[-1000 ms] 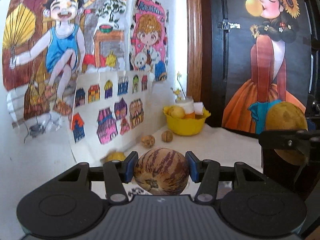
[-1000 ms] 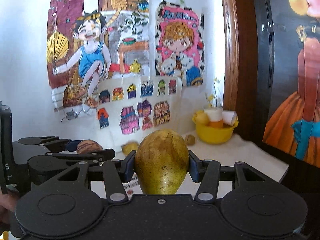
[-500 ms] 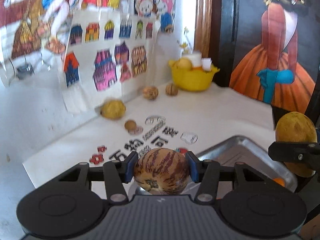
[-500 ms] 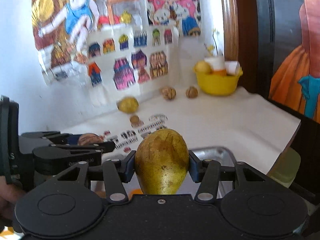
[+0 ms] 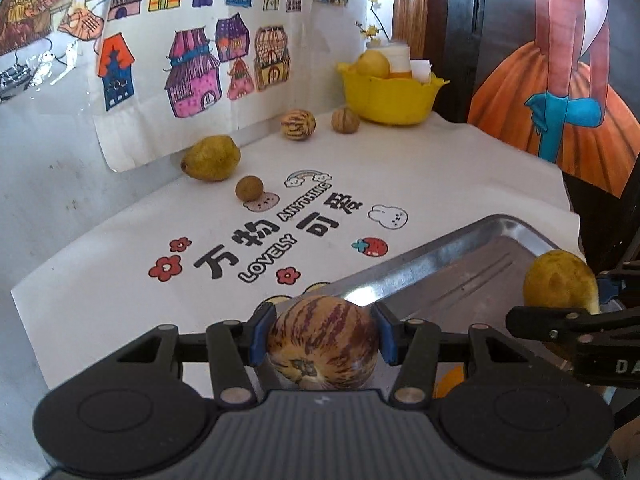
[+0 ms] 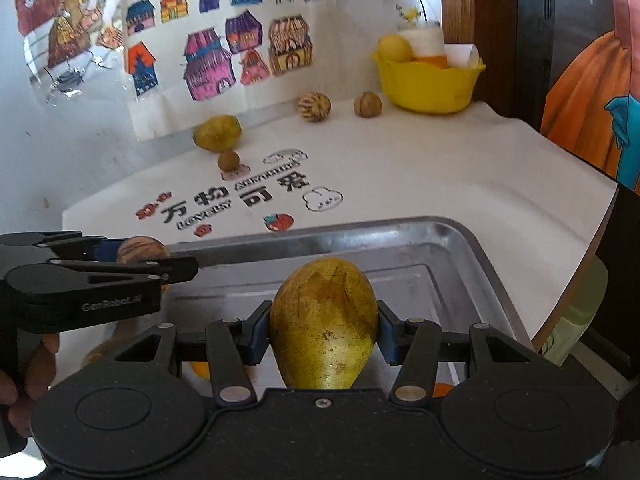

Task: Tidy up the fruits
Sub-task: 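Carry the pepino and the yellow fruit over the metal tray with both tools, then open the right tool releasing the yellow fruit while the left tool releases the pepino into the tray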

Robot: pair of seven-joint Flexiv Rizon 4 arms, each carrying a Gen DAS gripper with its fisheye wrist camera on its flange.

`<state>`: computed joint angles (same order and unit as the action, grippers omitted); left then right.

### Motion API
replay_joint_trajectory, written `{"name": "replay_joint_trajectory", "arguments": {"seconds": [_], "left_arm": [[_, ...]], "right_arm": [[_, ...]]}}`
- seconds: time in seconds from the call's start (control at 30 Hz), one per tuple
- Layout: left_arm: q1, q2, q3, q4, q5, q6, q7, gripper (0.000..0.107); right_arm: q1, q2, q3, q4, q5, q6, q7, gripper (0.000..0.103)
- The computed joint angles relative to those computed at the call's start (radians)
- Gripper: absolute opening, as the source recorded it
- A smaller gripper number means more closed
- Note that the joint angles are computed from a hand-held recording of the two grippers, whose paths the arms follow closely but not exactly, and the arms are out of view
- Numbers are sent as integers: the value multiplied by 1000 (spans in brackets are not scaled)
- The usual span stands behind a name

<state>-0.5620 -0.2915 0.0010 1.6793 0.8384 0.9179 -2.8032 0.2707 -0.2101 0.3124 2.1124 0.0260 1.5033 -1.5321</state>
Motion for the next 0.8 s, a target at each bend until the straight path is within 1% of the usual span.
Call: {"name": "replay_joint_trajectory", "arguments": {"seconds": [0.27,0.67,0.8], "left_arm": [[-5,-27,-1,-9,-24,-3,19,56],[-20,-34,8,-17,-30,-19,27,57],[-21,-34,8,-19,-34,-25,27,58]], "right_arm": [[15,-27,-27,7,-47,2,27,54],[-12,-29,-1,4,-34,-4,16,55],[-11,-24,0,5,-27,-2,13,57]]}}
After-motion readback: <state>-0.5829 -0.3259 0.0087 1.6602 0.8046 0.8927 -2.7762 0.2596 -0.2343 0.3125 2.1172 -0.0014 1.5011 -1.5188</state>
